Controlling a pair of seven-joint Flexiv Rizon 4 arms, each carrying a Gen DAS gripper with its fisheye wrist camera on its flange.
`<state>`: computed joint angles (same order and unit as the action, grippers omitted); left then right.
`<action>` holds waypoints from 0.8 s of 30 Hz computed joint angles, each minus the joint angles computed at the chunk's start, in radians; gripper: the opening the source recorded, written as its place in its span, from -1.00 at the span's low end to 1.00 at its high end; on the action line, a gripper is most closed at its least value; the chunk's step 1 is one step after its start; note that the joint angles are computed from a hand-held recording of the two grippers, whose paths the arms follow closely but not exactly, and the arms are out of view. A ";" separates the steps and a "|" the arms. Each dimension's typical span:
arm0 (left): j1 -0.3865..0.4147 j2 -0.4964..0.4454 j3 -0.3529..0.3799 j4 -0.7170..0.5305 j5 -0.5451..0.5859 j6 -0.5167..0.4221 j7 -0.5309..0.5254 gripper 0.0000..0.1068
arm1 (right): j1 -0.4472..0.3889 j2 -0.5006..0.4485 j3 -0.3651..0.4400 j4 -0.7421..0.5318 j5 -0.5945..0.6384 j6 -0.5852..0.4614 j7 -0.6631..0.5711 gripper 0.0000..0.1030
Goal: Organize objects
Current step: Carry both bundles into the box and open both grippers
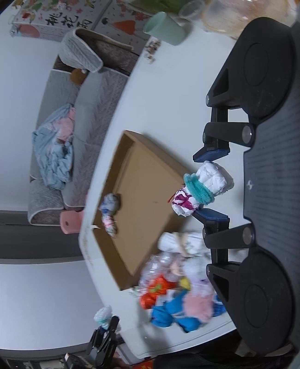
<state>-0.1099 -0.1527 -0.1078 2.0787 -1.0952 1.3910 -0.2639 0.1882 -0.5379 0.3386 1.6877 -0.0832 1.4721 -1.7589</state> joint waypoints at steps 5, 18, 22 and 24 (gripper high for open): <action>-0.008 -0.021 -0.013 -0.099 0.058 0.027 -0.081 -0.13 | 0.027 -0.018 -0.013 -0.074 -0.029 -0.016 -0.007 -0.22; -0.029 -0.222 0.022 -0.507 0.631 -0.184 -0.610 -0.12 | 0.133 -0.257 -0.020 -0.612 -0.015 -0.308 -0.110 -0.22; -0.035 -0.309 0.021 -0.592 0.721 -0.247 -0.706 -0.12 | 0.190 -0.361 -0.067 -0.800 0.011 -0.419 -0.092 -0.22; -0.041 -0.351 0.028 -0.629 0.758 -0.279 -0.751 -0.12 | 0.213 -0.423 -0.085 -0.904 0.020 -0.490 -0.088 -0.22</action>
<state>-0.1508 -0.5038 -0.0799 1.4495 -0.3370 1.1120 -1.0150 0.4013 -0.9606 0.2536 0.7832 -0.0634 0.9816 -1.8465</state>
